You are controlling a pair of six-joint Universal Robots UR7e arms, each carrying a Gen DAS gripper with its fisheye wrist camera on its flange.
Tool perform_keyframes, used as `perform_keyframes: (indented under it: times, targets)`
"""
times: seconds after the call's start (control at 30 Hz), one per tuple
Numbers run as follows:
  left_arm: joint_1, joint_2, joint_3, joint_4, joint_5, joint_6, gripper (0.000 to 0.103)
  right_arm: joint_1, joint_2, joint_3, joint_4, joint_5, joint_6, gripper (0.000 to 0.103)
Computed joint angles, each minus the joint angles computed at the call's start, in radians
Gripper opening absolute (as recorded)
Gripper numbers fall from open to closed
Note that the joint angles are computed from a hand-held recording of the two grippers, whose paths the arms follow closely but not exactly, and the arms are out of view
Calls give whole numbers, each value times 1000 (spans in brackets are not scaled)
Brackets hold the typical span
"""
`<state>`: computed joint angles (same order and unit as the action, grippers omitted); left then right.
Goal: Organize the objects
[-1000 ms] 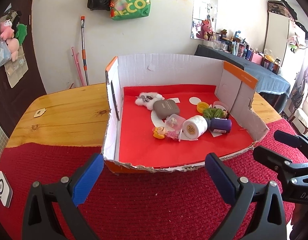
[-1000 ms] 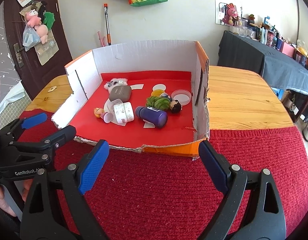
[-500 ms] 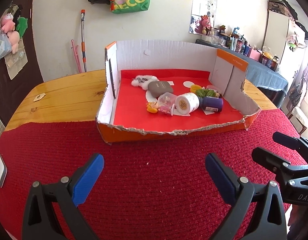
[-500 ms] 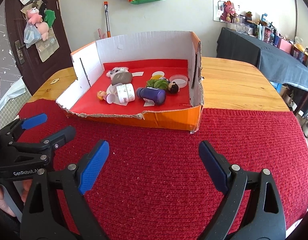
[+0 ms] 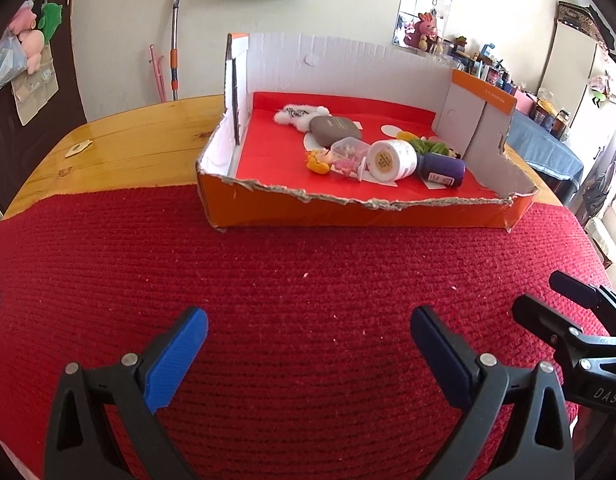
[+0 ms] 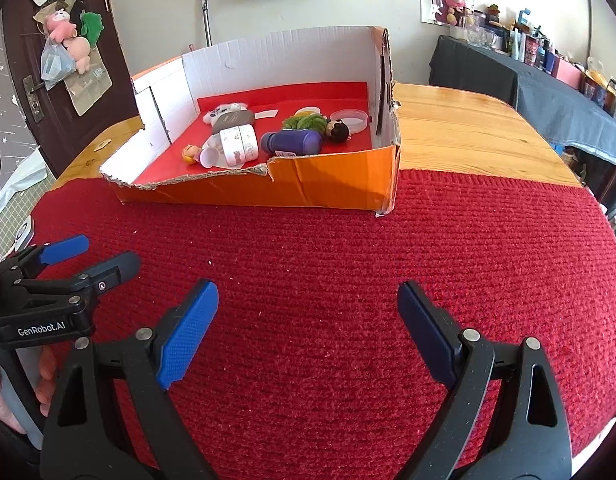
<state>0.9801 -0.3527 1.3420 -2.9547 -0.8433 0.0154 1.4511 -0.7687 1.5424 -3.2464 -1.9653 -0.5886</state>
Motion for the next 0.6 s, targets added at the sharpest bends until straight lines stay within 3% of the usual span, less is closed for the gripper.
perform_keyframes:
  times: [0.6]
  targets:
    - [-10,23,-21,49,71,-10,103,-15,8,-3,-6,-1,-9,92]
